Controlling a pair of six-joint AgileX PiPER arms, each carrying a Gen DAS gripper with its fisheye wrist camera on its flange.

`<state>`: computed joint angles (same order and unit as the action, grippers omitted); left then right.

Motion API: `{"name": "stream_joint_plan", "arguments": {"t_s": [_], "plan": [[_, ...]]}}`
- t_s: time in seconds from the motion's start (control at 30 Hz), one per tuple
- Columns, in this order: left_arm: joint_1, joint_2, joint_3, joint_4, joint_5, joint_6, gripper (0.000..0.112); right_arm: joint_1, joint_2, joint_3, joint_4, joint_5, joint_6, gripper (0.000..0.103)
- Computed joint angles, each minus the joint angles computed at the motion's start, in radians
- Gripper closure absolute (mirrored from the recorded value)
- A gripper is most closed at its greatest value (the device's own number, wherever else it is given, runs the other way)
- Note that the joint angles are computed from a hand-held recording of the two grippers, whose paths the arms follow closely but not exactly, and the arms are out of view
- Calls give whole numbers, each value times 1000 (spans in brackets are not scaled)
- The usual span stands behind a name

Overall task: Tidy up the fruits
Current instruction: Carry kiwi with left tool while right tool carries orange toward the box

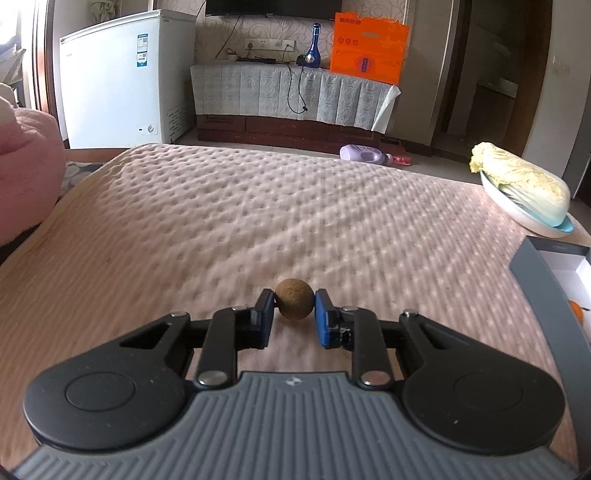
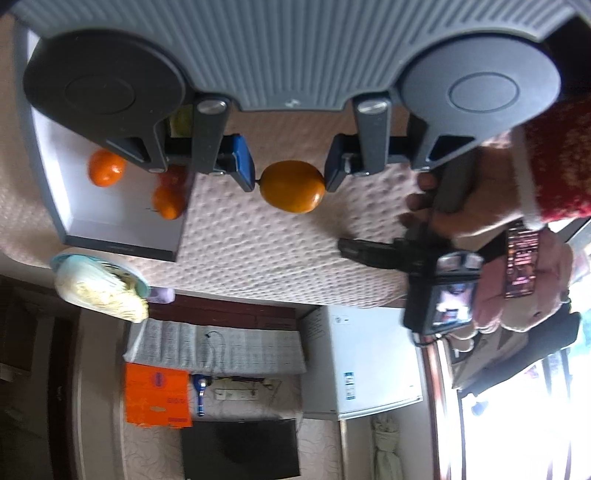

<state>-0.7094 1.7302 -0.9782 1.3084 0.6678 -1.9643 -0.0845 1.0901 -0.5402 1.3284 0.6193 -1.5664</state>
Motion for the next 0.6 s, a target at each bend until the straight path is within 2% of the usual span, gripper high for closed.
{"name": "stream_joint_plan", "arguments": {"t_s": [0.27,0.6], "plan": [[-153,-76,-12,-96,138,70,85,-73,-8,13,3,33,-49,59],[-392,-95,-85,-194,338,78,85,-177,-35,27,-13,140,-87,59]]}}
